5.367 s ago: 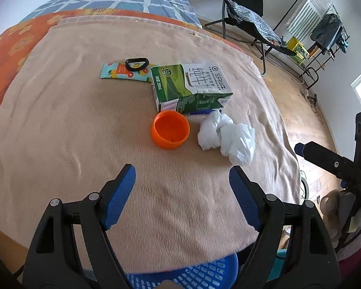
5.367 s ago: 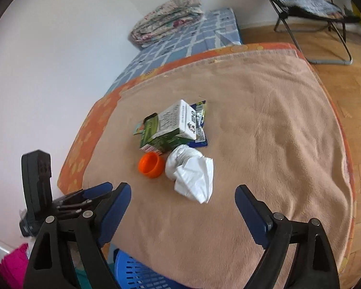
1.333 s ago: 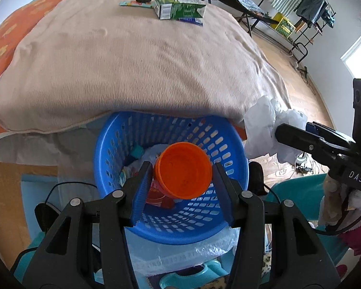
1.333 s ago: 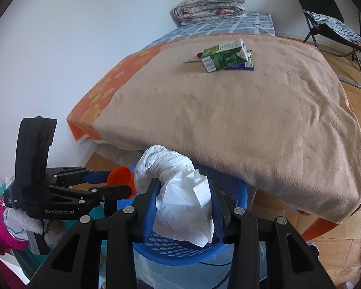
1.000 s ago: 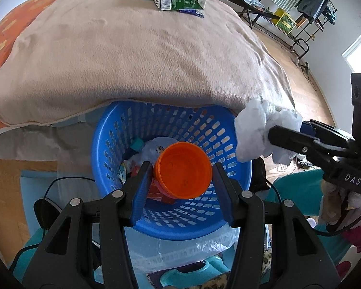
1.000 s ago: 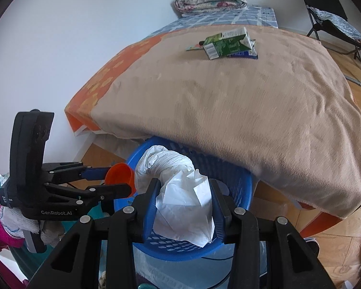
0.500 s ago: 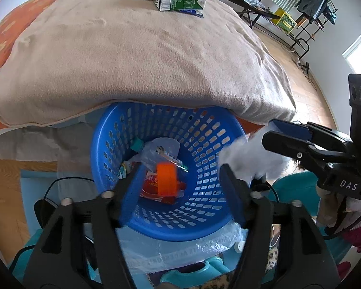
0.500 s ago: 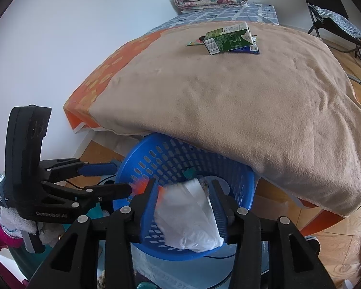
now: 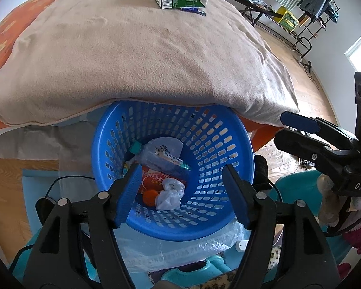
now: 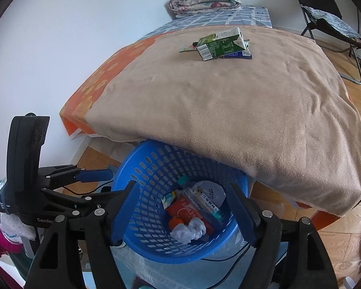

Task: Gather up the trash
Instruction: 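Move both tools back over the bed toward the milk carton and wrapper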

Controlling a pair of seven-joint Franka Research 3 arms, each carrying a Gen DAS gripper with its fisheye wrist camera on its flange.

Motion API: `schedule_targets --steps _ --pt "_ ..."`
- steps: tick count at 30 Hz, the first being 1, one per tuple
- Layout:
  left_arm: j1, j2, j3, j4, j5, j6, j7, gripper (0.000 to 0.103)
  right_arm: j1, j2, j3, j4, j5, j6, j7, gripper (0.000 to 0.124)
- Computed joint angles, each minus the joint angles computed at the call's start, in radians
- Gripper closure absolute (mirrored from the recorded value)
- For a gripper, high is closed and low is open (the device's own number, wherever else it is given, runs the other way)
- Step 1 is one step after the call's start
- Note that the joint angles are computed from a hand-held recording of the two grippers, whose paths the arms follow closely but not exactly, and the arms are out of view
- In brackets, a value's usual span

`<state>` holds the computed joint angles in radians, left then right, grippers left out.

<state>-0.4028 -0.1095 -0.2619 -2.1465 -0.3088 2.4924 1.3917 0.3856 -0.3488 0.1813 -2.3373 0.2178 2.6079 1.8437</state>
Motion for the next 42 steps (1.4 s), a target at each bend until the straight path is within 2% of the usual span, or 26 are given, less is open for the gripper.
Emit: schedule_targets --steps 5,21,32,37,42 --pt "0.002 0.002 0.000 0.004 0.006 -0.009 -0.008 0.032 -0.008 -0.004 0.008 -0.002 -0.018 0.003 0.017 0.040" --pt "0.016 0.007 0.006 0.045 0.026 0.004 -0.011 0.032 -0.027 0.003 0.002 0.026 -0.041 0.012 0.054 0.039" --pt "0.062 0.074 0.012 0.183 0.051 -0.008 -0.019 0.032 -0.041 0.044 -0.030 0.106 -0.016 0.012 0.013 0.039" --pt "0.079 0.124 0.005 0.268 0.112 -0.029 0.003 0.032 -0.049 0.076 -0.053 0.163 0.009 0.005 -0.022 0.039" --pt "0.097 0.194 -0.005 0.370 0.127 -0.048 0.046 0.032 -0.086 0.119 -0.053 0.240 -0.060 -0.011 -0.040 0.039"
